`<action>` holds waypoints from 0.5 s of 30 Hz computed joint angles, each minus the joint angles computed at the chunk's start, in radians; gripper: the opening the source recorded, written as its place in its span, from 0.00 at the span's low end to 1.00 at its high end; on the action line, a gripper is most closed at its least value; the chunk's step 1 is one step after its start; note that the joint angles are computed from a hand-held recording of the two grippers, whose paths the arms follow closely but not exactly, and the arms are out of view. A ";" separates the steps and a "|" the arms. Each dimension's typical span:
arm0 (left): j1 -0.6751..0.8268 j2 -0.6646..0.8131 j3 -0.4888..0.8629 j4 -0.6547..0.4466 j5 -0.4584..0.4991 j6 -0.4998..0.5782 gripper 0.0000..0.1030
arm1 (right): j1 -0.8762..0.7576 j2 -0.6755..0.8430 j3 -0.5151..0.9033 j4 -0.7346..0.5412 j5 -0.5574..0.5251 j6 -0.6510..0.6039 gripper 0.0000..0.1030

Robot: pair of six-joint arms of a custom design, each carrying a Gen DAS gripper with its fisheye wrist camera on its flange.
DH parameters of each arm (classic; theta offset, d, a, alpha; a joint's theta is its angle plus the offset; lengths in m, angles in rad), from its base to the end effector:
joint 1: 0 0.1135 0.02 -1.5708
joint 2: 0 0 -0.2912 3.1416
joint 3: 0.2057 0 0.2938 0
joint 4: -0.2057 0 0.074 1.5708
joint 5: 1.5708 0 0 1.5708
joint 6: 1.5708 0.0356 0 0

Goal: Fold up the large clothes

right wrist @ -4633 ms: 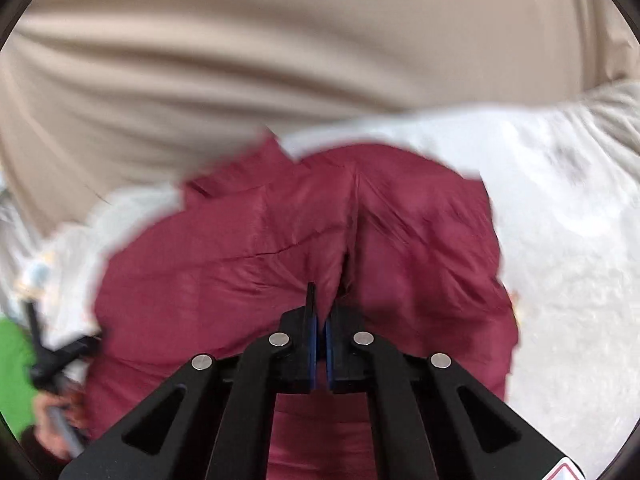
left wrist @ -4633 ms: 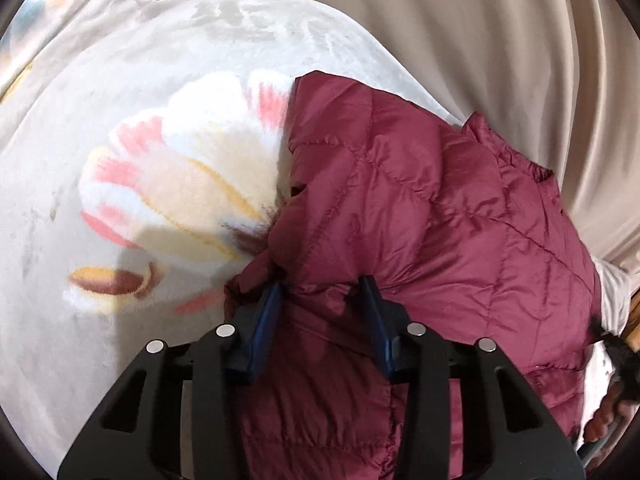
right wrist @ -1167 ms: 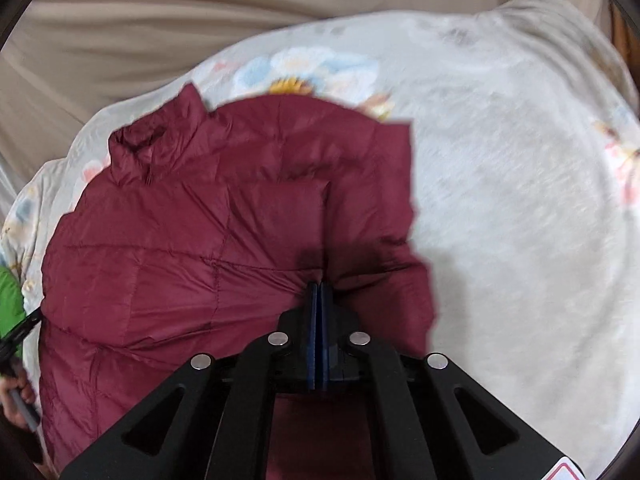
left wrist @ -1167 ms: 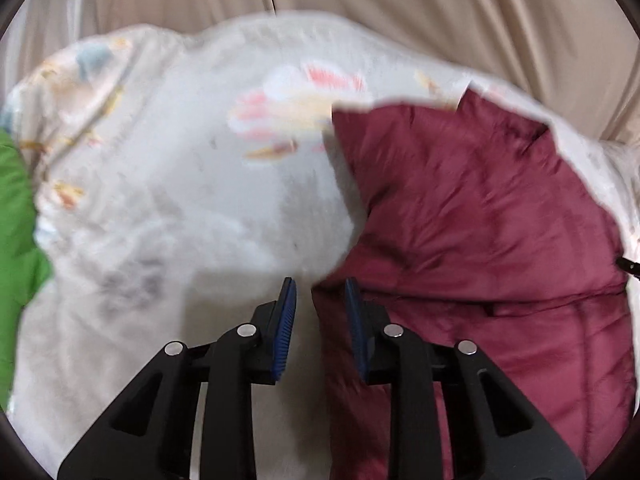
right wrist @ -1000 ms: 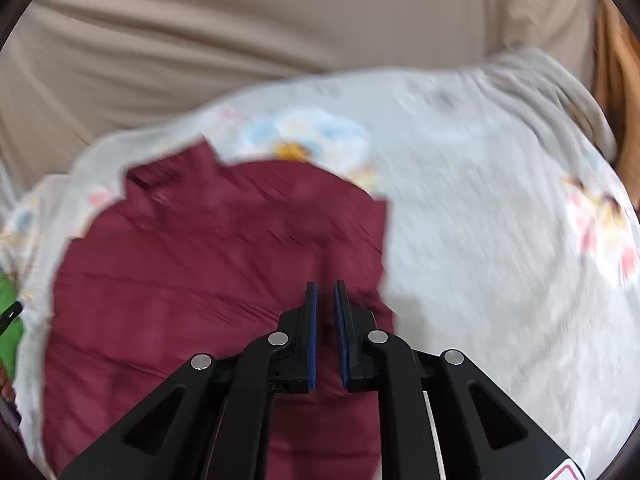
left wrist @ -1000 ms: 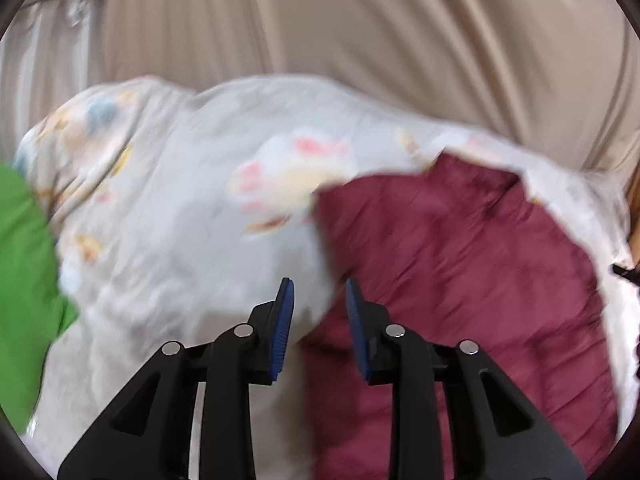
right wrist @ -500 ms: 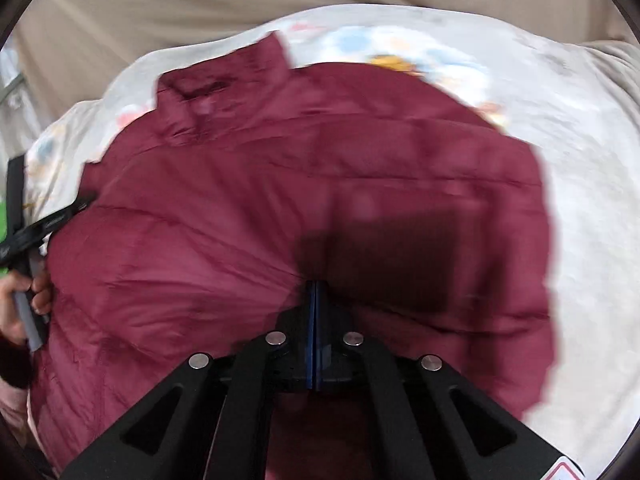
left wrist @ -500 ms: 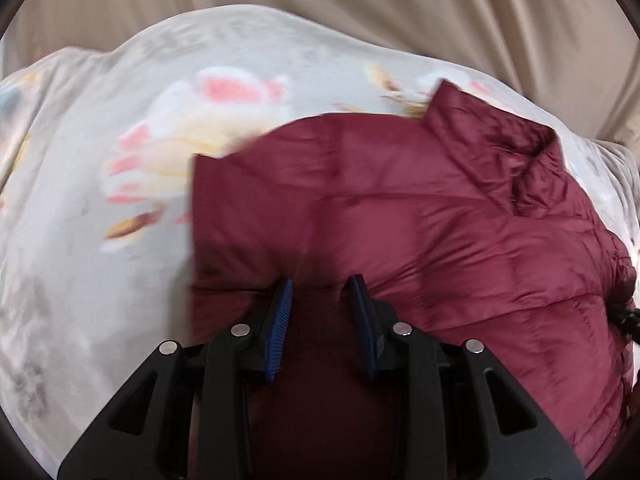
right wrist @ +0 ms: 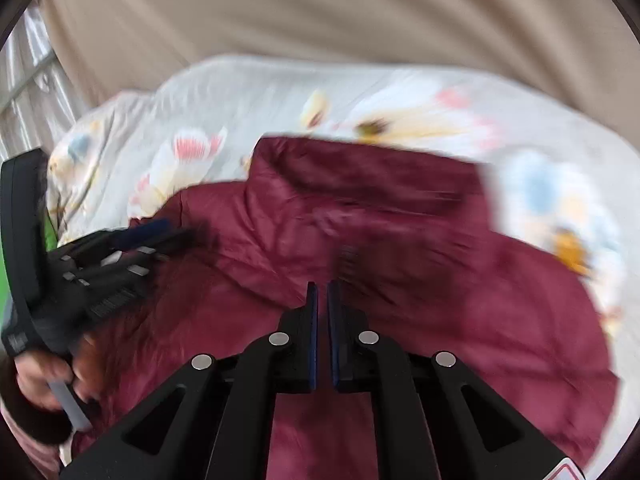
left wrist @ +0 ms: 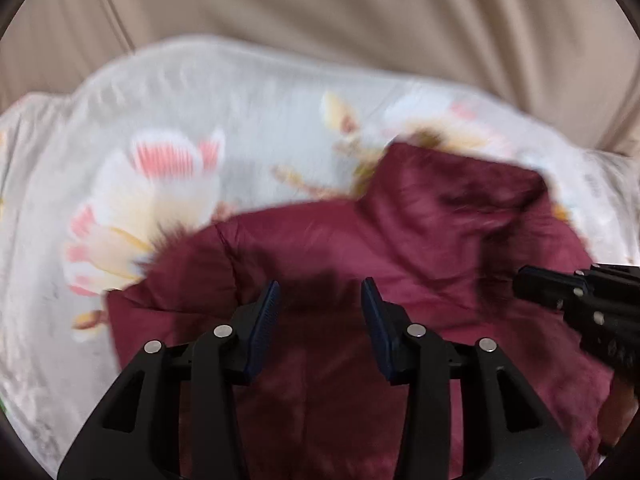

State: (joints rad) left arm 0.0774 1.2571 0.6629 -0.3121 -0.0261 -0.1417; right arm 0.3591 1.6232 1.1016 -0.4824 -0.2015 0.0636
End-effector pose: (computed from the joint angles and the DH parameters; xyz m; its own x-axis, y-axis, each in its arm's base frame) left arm 0.2687 0.0218 0.1929 -0.7638 -0.2008 -0.6134 -0.2032 0.9769 -0.0668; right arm 0.3467 0.1377 0.2212 -0.8165 -0.2400 -0.5251 -0.3938 0.8966 0.2026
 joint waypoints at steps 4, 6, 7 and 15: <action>0.057 0.060 -0.066 0.147 0.035 0.008 0.42 | 0.036 0.200 0.108 0.037 0.036 0.001 0.00; 0.049 0.053 -0.094 0.189 0.010 0.025 0.42 | 0.016 0.216 0.114 0.089 0.000 0.034 0.00; 0.046 0.053 -0.105 0.208 0.006 0.024 0.42 | -0.002 0.212 0.107 0.123 -0.015 0.064 0.00; 0.055 -0.025 -0.122 0.172 0.015 0.037 0.42 | -0.183 -0.058 -0.179 0.339 -0.013 0.152 0.03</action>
